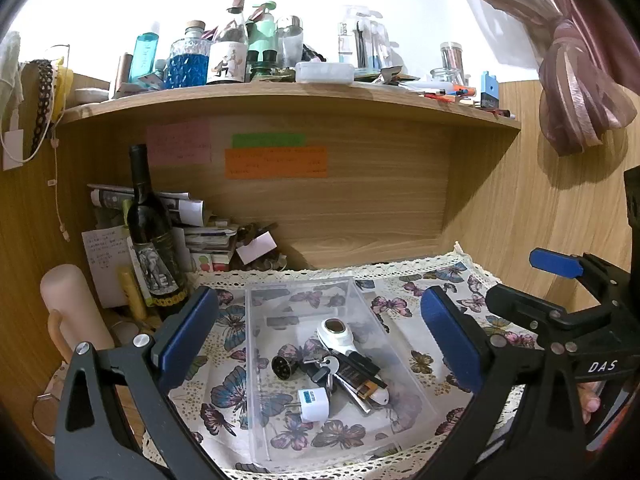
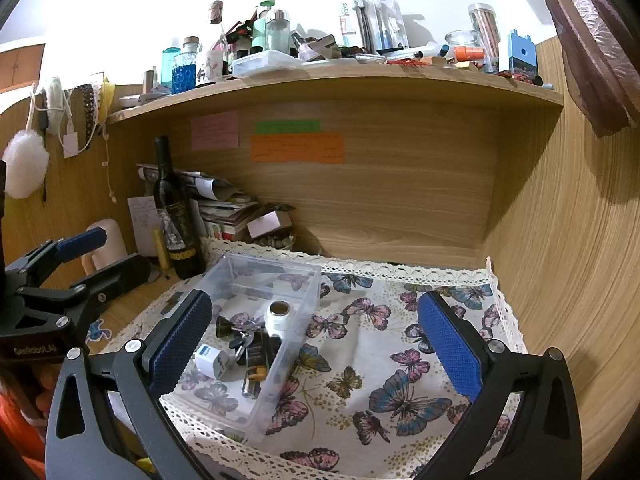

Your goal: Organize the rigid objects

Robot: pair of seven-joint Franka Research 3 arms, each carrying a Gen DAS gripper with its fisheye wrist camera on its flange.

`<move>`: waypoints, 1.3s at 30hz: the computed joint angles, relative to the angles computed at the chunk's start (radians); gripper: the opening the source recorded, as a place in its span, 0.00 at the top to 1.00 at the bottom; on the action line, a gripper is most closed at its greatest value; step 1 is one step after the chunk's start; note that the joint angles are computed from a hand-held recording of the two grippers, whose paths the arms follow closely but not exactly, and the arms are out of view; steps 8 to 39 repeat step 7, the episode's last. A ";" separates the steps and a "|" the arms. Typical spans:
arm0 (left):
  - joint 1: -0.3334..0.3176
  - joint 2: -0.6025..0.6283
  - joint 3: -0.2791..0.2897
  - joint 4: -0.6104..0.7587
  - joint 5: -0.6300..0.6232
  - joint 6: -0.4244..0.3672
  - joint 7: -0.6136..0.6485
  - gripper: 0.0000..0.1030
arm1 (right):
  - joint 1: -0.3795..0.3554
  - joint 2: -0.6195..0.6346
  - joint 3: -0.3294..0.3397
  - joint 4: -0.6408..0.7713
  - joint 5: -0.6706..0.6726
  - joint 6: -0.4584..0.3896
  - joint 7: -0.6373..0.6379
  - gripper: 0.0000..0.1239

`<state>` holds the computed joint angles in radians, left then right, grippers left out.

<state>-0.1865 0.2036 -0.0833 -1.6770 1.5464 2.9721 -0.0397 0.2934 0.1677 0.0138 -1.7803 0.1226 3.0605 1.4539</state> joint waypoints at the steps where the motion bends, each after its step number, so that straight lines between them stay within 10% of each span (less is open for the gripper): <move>1: 0.001 0.001 0.000 0.000 -0.004 0.003 0.001 0.00 | 0.004 0.001 -0.005 0.001 -0.007 -0.001 0.008 0.17; 39: 0.005 0.012 0.005 0.005 -0.060 0.026 0.043 0.00 | 0.006 0.010 -0.009 0.016 -0.015 -0.017 0.023 0.17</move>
